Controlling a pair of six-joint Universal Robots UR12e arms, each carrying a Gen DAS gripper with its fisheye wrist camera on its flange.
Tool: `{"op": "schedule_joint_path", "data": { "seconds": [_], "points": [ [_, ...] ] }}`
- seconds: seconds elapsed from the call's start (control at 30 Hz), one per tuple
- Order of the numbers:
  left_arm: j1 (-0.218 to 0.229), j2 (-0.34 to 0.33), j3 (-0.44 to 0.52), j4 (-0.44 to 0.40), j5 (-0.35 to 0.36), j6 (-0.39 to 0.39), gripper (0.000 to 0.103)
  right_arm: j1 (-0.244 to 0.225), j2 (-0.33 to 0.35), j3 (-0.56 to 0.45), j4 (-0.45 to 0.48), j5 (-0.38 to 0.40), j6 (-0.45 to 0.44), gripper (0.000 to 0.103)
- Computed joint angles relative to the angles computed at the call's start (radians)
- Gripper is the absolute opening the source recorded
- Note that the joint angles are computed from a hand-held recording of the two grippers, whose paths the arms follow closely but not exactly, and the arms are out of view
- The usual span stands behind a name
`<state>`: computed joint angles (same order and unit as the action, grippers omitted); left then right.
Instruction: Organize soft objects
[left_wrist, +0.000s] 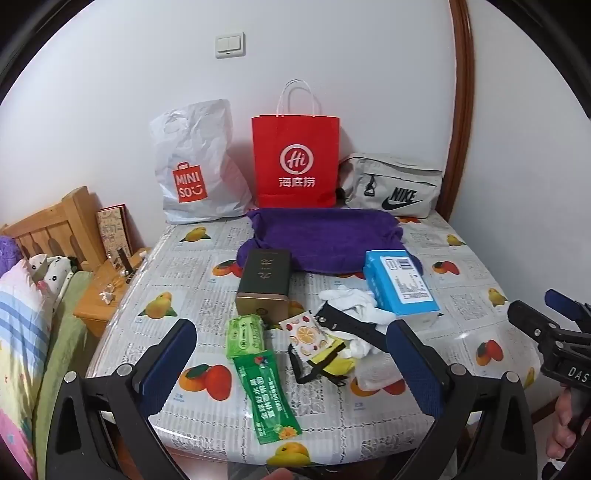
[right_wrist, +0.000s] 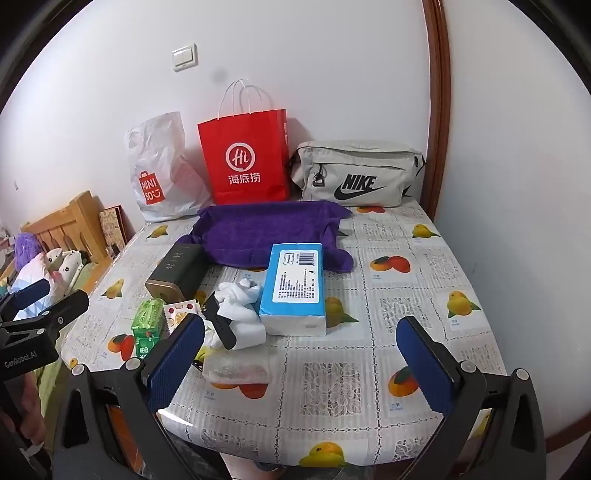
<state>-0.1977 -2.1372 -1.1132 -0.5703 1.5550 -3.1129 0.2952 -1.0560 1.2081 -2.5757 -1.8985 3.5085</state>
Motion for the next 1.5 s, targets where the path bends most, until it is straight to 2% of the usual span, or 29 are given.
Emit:
{"op": "schedule_joint_path", "data": {
  "seconds": [0.03, 0.07, 0.3, 1.5],
  "points": [
    [-0.001, -0.002, 0.003, -0.003, 0.007, -0.003, 0.103, 0.001, 0.0, 0.001, -0.002, -0.003, -0.002, 0.103],
    [0.002, 0.003, -0.012, 0.029, -0.007, 0.002, 0.103, 0.002, 0.0, 0.001, -0.002, -0.006, -0.006, 0.103],
    [-0.006, 0.014, -0.004, 0.008, -0.005, -0.008, 0.103, 0.006, -0.012, 0.02, -0.027, -0.001, -0.006, 0.103],
    [0.002, 0.028, -0.032, 0.031, -0.006, -0.001, 0.103, 0.021, -0.019, 0.024, -0.034, -0.012, -0.03, 0.103]
  ]
}}
